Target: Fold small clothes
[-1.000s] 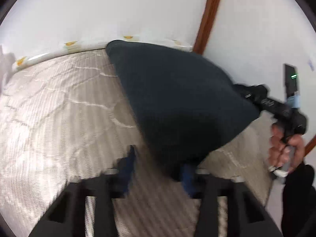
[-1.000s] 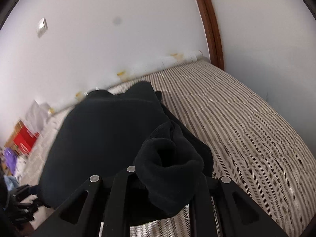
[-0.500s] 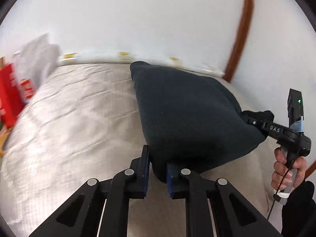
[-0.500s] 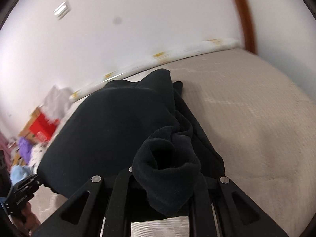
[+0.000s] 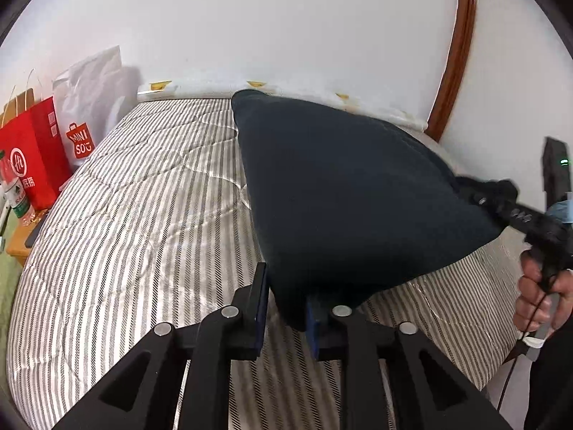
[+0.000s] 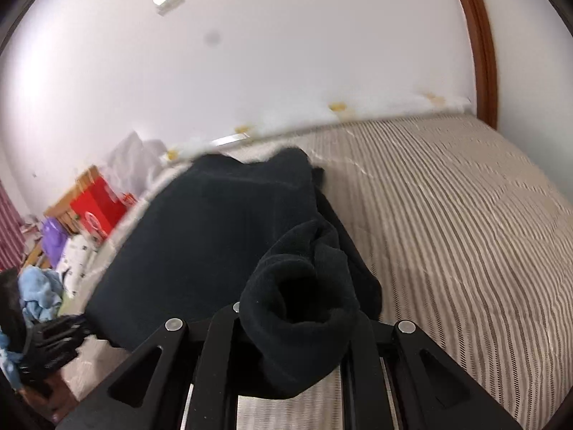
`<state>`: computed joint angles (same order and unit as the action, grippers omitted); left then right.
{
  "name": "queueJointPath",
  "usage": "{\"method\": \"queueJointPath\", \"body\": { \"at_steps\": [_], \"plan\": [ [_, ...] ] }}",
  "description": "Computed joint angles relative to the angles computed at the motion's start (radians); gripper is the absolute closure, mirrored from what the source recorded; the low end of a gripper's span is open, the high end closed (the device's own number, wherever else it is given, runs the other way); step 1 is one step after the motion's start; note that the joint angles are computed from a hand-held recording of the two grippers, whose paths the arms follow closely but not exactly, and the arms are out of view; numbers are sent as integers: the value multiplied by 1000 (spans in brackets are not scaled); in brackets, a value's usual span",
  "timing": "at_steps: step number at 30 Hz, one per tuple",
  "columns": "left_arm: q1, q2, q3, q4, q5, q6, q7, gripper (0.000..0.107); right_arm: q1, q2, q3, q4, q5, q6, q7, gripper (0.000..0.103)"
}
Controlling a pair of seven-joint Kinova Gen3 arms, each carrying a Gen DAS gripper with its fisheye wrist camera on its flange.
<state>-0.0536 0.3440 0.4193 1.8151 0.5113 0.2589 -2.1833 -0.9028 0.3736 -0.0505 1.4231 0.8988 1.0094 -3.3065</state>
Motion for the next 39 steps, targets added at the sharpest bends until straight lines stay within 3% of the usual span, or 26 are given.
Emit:
{"method": "queueJointPath", "body": {
  "at_steps": [2,4,6,9,12,14,17,20,23,25,30,33,34,35,36,39],
  "plan": [
    [42,-22,-49,12,-8,7,28,87,44,22,-36,-22,-46,11,28,90],
    [28,-32,-45,24,32,11,-10,84,44,40,-63,-57,-29,76,43,82],
    [-53,-39,14,45,114,16,-91,69,71,36,-119,-83,-18,143,55,63],
    [-192,-49,109,80,236,29,-209,55,62,-14,-123,-57,7,188,33,62],
    [-313,-63,188,112,351,13,-317,54,89,-48,-129,-61,-3,200,85,62],
    [-313,-65,175,101,374,15,-328,53,133,-53,-147,-91,-21,197,160,62],
    [-195,-44,52,26,308,24,-232,53,193,-33,-144,-160,-73,161,282,62],
    [-58,-8,-77,-69,219,40,-129,53,321,37,-243,-287,-107,164,404,62],
    [33,46,-150,-183,104,71,-21,52,435,125,-351,-426,-120,177,526,62],
    [76,80,-183,-254,29,98,43,52,465,182,-360,-519,-156,183,607,62],
    [114,187,-181,-430,-84,163,126,50,508,315,-326,-724,-338,205,795,62],
    [128,243,-171,-523,-121,223,162,50,510,369,-270,-791,-457,197,873,64],
    [138,268,-169,-562,-133,251,171,50,504,377,-246,-789,-479,175,891,69],
    [153,285,-176,-593,-150,275,183,50,503,375,-236,-769,-484,137,900,87],
    [170,299,-186,-618,-170,296,194,50,488,364,-214,-744,-473,97,913,91],
    [184,317,-174,-640,-195,311,180,50,402,285,-94,-637,-365,-25,859,93]
  ]
}}
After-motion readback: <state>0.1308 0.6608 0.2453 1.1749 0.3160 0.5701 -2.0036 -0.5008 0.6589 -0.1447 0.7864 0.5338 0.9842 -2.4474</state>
